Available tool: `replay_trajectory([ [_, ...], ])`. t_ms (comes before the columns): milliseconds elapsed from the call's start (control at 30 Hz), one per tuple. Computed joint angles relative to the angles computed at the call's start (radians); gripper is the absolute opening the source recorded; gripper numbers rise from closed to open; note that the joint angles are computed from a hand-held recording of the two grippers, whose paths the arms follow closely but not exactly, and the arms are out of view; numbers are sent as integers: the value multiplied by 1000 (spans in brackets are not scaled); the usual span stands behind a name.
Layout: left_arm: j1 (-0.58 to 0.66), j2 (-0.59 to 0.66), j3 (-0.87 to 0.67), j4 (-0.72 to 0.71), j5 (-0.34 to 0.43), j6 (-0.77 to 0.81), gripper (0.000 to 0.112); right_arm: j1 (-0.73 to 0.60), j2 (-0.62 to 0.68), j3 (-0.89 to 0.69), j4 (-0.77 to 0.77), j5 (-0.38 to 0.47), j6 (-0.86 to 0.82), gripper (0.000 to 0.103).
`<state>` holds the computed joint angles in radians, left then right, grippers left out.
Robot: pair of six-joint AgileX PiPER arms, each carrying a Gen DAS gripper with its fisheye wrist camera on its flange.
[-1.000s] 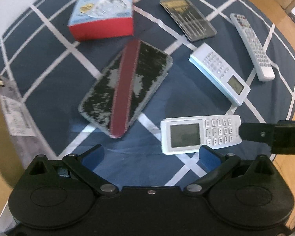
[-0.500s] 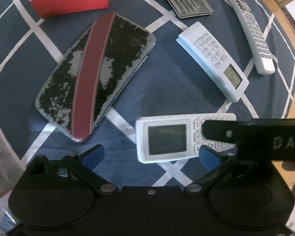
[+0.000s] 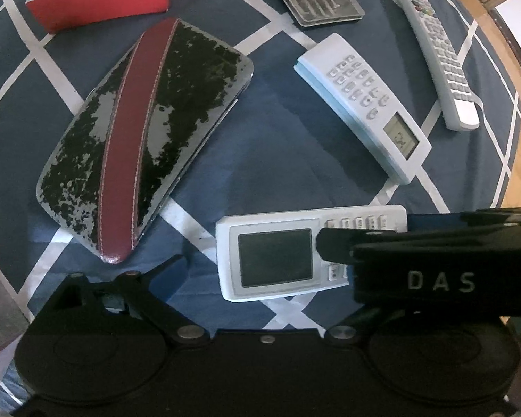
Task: Organize objects
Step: 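Close the right gripper on the small white phone, then lift the white phone with the right gripper and carry it over the box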
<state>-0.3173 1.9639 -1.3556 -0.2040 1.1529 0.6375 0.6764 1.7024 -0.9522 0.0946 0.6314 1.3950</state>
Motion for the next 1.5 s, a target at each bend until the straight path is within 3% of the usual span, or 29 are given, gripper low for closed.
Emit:
replay_trajectory([
  [367,-11,-16,21,-18,1,-1,88,33,-14,5,-45,3,51,72],
  [467,-1,-6,12,-33,13,9,81,50,-20,8,-63,7,77,71],
  [933,32,-46,-7,-21,46,23,80,169,-82,25,-174,41,274,69],
  [1000,14,-65,20,-28,14,7,80,175,-98,19,-192,61,284,69],
  [1100,27,-100,18,-31,18,2,80,114,-107,-38,-186,113,198,69],
  [1233,57,-145,3,-35,29,-11,80,124,-84,-107,-233,139,192,69],
  [1500,175,-220,-52,-43,63,-39,80,102,-2,-333,-256,224,27,69],
])
